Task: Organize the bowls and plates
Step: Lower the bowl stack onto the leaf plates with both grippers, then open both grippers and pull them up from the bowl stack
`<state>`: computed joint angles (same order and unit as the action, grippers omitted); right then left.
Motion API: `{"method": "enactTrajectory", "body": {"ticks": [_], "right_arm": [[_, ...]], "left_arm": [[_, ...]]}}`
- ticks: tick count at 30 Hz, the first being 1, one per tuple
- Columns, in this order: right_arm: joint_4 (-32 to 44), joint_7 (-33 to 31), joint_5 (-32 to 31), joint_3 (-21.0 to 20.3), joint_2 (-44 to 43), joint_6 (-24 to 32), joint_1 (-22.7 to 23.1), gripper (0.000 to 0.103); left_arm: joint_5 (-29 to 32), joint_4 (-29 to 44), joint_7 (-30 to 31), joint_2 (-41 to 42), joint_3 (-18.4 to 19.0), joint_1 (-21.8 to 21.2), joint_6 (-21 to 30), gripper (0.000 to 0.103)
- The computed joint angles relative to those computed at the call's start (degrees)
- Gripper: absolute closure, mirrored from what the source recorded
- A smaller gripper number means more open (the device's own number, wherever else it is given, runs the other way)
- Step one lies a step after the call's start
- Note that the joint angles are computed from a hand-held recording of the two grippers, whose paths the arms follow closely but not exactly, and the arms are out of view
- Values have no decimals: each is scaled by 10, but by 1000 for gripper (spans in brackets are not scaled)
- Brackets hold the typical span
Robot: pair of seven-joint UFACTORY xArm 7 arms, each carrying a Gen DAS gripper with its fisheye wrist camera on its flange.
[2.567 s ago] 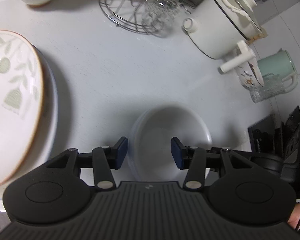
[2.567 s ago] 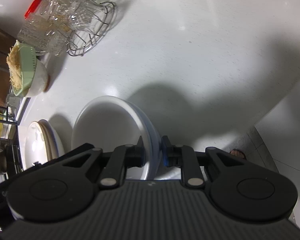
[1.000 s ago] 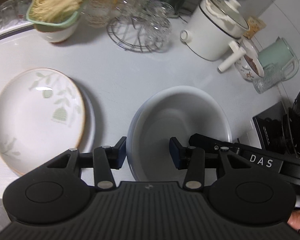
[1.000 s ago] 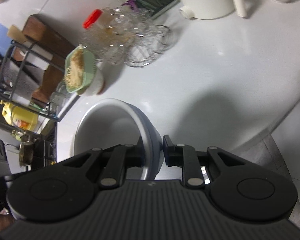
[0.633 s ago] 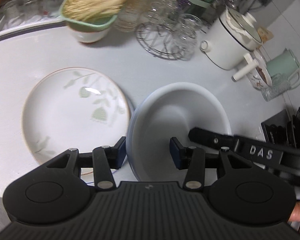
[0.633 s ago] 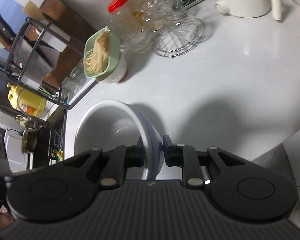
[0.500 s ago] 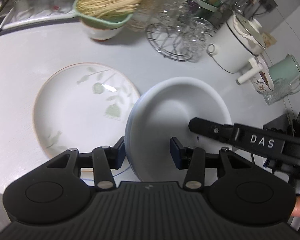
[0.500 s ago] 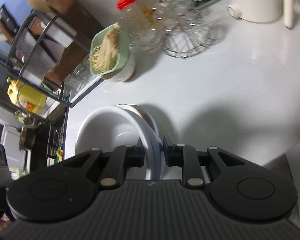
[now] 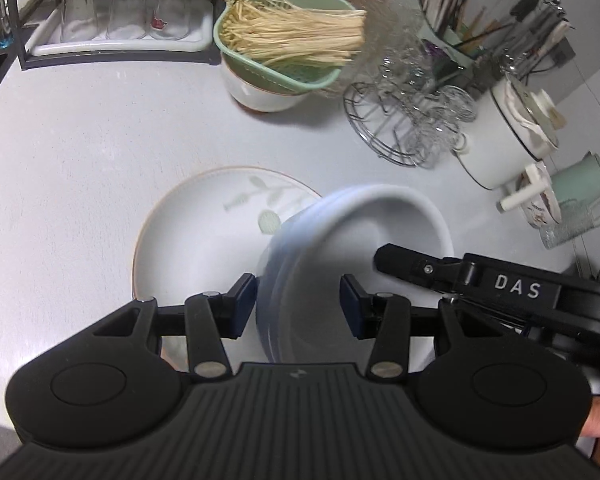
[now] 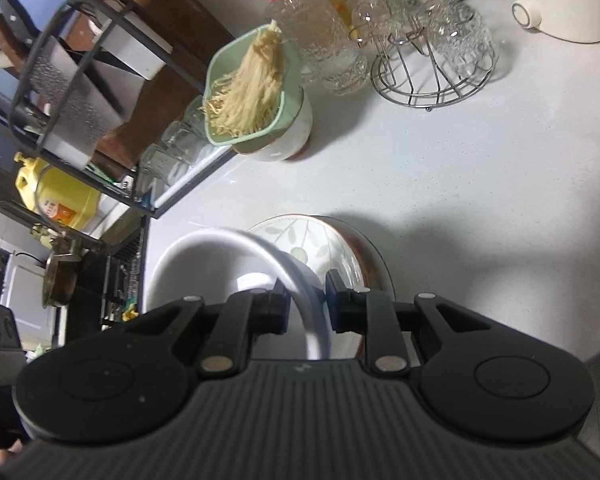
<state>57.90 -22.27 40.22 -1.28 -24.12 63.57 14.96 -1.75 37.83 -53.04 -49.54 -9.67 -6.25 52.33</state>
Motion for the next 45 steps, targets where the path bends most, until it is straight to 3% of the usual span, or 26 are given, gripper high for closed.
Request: {"method": "enactTrajectory", "body": {"ticks": [6, 16, 22, 24, 26, 28, 35, 45], "right_arm": [[3, -10, -12, 29, 33, -57, 17, 80], [7, -12, -20, 41, 77, -86, 25, 81], [1, -28, -22, 44, 73, -95, 28, 80], [2, -27, -26, 43, 63, -96, 27, 77], [0, -27, -33, 43, 52, -108, 27, 60], [6, -35, -31, 36, 45, -105, 30, 56], [27, -74, -20, 8, 23, -85, 30, 57], [86, -160, 1, -37, 3, -57, 2, 56]], "left_arm": [[15, -11, 11, 31, 13, 17, -28, 52], [29, -16, 4, 61, 11, 33, -38, 51], [33, -17, 13, 49, 15, 31, -22, 37], [34, -14, 2, 39, 11, 35, -16, 33], [36, -7, -4, 28, 8, 37, -6, 33], [42, 3, -6, 21, 3, 38, 7, 33], [77, 66, -22, 8, -35, 46, 61, 33], [149, 203, -89, 41, -128, 64, 127, 30]]}}
